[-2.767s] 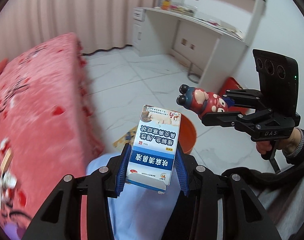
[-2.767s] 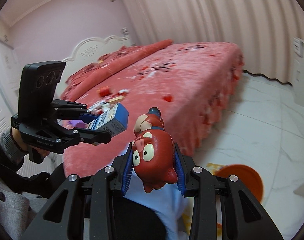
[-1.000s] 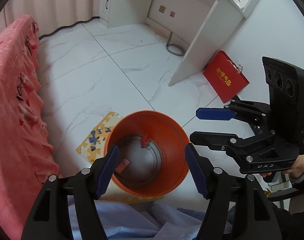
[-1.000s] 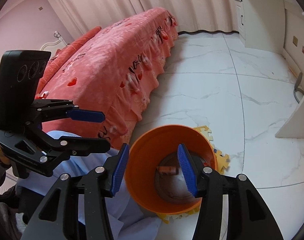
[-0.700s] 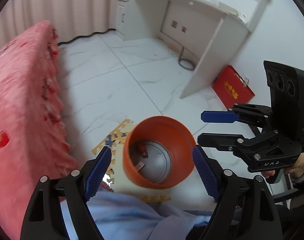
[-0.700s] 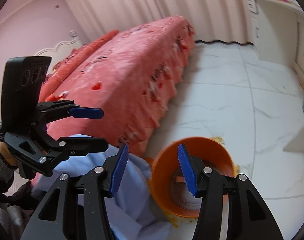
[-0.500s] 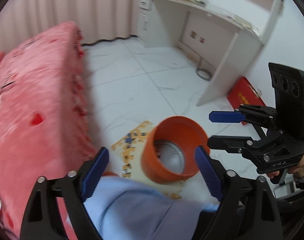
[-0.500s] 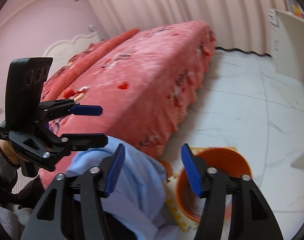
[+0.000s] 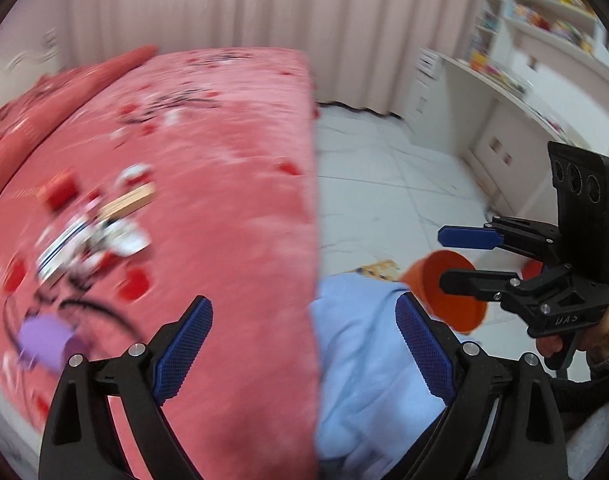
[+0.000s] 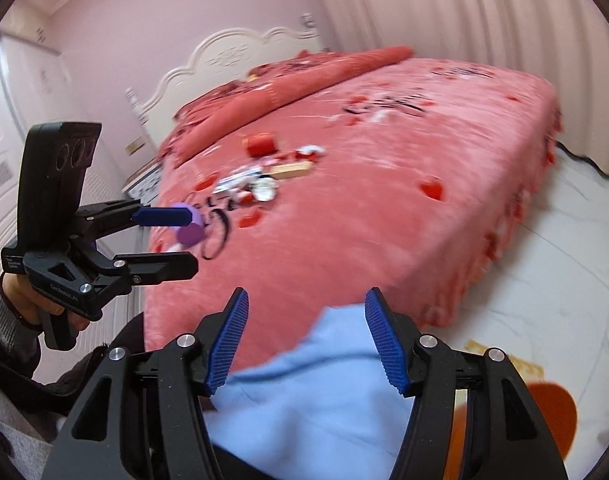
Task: Collect trash
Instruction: 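Move both tools back over the bed toward the remaining items, then grasp the white sock with the left tool while the right tool grasps the tissue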
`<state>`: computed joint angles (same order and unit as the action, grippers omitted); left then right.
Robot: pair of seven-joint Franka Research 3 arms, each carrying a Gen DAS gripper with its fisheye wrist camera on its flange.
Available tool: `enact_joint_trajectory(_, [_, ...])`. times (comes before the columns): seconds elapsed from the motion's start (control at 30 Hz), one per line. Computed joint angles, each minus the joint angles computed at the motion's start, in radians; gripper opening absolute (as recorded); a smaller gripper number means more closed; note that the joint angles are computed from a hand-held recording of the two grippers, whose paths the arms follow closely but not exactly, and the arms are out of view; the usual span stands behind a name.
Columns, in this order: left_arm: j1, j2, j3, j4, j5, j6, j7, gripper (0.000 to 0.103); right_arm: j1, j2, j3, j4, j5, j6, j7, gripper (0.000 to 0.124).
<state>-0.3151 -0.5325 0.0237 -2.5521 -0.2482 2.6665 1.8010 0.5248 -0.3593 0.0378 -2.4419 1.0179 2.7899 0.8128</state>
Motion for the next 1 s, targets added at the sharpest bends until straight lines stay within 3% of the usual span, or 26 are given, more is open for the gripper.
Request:
enact_joint_trajectory(0.2, [0.082,-0.078,0.03,-0.046,0.046,-0.003,-0.034,0.092,0.021,0.129,0.039,0.142,-0.011,-0.021,-0.015,0.061])
enact_joint_trajectory(0.4, [0.132,-0.056,0.092,-0.03,0.064,0.011,-0.005,0.092,0.009,0.262,0.084,0.298,-0.046,-0.038,-0.008,0.061])
enact_joint_trajectory(0.67, [0.152,0.122,0.172,0.108,-0.074,-0.002,0.116,0.092,-0.031,0.461,0.134,0.53,-0.152,-0.074,0.036,0.061])
enact_joint_trajectory(1.0, [0.26,0.36,0.122,0.297,-0.191,-0.077,0.206,0.092,-0.066,0.731,0.181,0.837,-0.321,-0.14,0.13,0.061])
